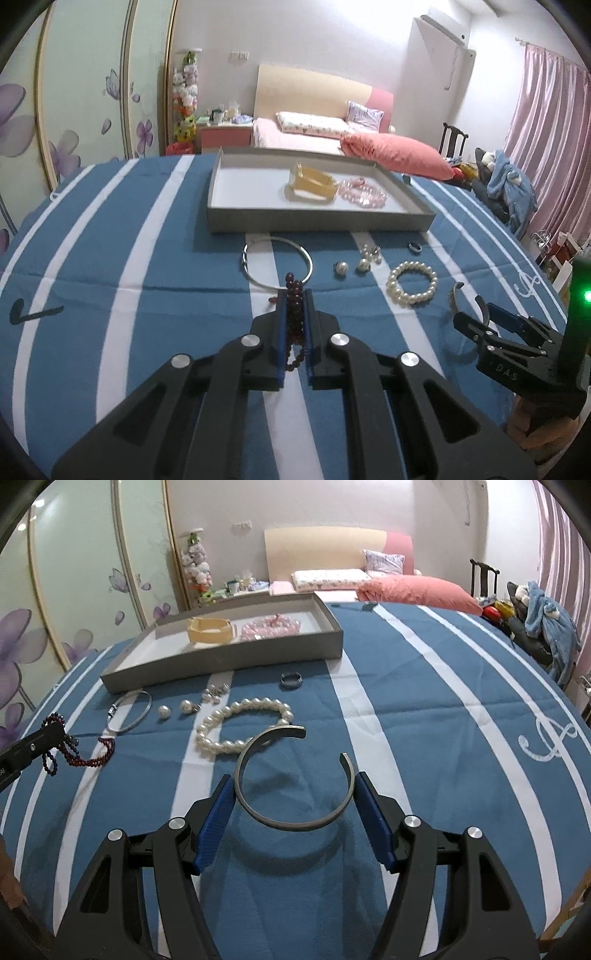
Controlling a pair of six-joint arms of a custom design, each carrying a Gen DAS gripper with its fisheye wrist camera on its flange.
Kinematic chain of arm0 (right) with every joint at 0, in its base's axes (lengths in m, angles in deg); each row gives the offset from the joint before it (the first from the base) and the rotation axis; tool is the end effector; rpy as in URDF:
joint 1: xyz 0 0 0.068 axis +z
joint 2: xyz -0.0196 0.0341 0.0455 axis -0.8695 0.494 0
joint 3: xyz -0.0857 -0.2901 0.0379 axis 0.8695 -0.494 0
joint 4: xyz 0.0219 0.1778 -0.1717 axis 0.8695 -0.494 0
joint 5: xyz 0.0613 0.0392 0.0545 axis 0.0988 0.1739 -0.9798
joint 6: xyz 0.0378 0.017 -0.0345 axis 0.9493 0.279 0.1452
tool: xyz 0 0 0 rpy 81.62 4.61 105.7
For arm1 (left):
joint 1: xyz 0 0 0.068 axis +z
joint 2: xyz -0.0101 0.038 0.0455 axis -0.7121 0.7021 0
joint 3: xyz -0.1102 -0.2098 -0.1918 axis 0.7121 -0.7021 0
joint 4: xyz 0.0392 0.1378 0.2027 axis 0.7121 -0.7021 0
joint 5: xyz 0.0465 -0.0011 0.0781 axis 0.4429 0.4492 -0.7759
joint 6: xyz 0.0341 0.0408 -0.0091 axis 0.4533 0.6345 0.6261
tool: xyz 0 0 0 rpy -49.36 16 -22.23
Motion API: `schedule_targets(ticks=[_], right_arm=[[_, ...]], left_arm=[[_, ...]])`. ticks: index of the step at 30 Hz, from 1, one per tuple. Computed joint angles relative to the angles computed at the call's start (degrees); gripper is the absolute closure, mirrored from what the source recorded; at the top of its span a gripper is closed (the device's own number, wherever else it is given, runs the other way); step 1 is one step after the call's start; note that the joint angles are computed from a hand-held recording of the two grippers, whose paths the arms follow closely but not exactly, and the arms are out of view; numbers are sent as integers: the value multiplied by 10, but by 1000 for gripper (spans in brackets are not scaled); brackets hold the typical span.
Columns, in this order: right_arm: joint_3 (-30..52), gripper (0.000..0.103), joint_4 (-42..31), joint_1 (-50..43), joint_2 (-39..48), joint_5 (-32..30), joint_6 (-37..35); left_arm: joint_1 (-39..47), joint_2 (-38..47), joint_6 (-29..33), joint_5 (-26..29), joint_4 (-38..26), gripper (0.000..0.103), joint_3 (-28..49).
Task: Organize jewelry
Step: 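Carry the beads and cuff into the grey tray and open both tools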
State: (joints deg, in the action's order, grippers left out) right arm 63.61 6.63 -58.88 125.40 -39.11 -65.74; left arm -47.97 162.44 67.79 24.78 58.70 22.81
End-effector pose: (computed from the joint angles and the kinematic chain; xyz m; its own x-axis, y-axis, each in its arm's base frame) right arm 0.2276 0.0033 0.0292 -0.6699 0.1830 -0.7195 0.1664 0.9815 0.0948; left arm 0.2935 -0.0240 0.0570 -0.6446 0.0985 -0.7581 0.3173 0.9367 -0.1481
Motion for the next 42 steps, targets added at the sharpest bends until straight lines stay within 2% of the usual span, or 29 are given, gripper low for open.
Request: schedule_targets(ticks=[11,22,33,42], right_arm=[[-34,37,68,7,-31,-4,-15],[-26,37,39,14,-120,-3,-38],[9,37,14,13,-194,0,-68],[69,37,-17,3,-204,-18,-83]], left_arm=[[11,-75,-7,26,18,94,-35],[15,-135,-18,32,10,94,-36],[4,-159,-31,15,-34,94,23],[-16,-140,-41,-16,-59,94,93]])
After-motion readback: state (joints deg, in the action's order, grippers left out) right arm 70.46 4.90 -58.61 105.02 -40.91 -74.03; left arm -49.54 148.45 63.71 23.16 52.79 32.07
